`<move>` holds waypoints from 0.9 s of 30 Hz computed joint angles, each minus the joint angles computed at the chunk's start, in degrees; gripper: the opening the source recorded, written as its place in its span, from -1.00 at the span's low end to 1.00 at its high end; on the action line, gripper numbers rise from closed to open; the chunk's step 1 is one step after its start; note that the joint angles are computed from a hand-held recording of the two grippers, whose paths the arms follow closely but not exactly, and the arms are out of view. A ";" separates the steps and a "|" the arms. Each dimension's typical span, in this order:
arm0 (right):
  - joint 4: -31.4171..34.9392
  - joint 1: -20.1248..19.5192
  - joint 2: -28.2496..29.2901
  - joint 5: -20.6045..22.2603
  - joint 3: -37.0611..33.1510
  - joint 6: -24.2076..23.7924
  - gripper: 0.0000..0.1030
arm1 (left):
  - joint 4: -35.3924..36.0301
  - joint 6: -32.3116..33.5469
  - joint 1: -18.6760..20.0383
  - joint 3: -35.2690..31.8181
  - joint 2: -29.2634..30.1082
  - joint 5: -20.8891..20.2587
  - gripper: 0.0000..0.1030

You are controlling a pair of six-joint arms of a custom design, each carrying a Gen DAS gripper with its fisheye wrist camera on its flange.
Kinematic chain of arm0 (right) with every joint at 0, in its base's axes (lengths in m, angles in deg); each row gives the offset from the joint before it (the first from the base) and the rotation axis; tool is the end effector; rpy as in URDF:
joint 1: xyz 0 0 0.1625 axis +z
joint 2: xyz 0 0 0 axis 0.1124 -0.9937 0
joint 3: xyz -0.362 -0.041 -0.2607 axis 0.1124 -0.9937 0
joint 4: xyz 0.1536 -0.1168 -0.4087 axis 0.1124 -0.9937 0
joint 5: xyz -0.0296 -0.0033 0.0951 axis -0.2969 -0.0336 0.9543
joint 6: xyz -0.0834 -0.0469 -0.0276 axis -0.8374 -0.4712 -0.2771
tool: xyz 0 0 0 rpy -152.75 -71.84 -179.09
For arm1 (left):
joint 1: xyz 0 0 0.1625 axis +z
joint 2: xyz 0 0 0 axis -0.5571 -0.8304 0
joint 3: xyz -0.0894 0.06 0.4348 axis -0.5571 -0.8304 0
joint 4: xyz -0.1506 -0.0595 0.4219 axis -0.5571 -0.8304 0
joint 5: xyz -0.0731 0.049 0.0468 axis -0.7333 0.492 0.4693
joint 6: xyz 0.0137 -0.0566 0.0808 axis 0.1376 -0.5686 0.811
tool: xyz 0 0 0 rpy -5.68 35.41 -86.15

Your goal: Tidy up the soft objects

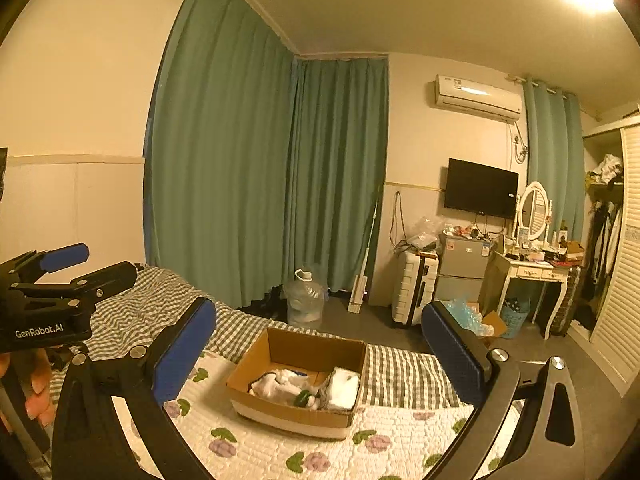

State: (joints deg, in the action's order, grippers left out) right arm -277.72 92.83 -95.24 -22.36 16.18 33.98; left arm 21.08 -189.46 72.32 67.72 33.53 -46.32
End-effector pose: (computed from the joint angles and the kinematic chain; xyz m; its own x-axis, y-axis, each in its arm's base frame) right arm 0.2486 -0.6985 0.3928 -0.5324 -0.3723 0.7602 -0.8341 0.0777 -0.5461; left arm -0.4485 -0.6458 0.1910 -0.7331 -0.2223 -0.6428 0.6049 0.2192 -0.7656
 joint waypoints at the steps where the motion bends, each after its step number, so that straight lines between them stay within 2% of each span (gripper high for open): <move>1: -0.66 -0.26 -0.43 0.11 1.00 0.08 1.00 | -0.95 0.47 -0.16 1.01 -0.25 -0.17 0.90; 4: -2.31 -0.83 -0.94 -0.20 2.94 -0.64 1.00 | -1.17 0.17 -0.01 2.20 -0.21 0.13 0.90; 7: -4.40 -1.24 -0.67 -1.02 4.35 -1.87 1.00 | 5.27 -6.39 0.40 1.64 0.59 1.35 0.90; 12: -7.89 -2.19 1.13 -1.09 5.20 -3.79 1.00 | 8.25 -12.16 1.92 1.25 1.66 2.71 0.90; 17: -9.06 -3.41 3.41 -2.03 4.40 -4.32 1.00 | 6.09 -9.87 3.81 0.96 2.98 2.82 0.90; 22: -8.23 -4.36 6.58 -5.01 2.08 -5.04 1.00 | 11.20 -13.35 5.32 -1.53 5.31 2.39 0.90; 27: -5.83 -5.48 8.23 -5.68 0.53 -4.46 1.00 | 11.91 -15.11 6.28 -1.38 5.84 2.97 0.90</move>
State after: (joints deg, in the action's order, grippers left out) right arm -283.56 87.35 -87.02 -28.04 16.72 29.52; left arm 32.99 -204.58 78.61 66.34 39.37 -43.35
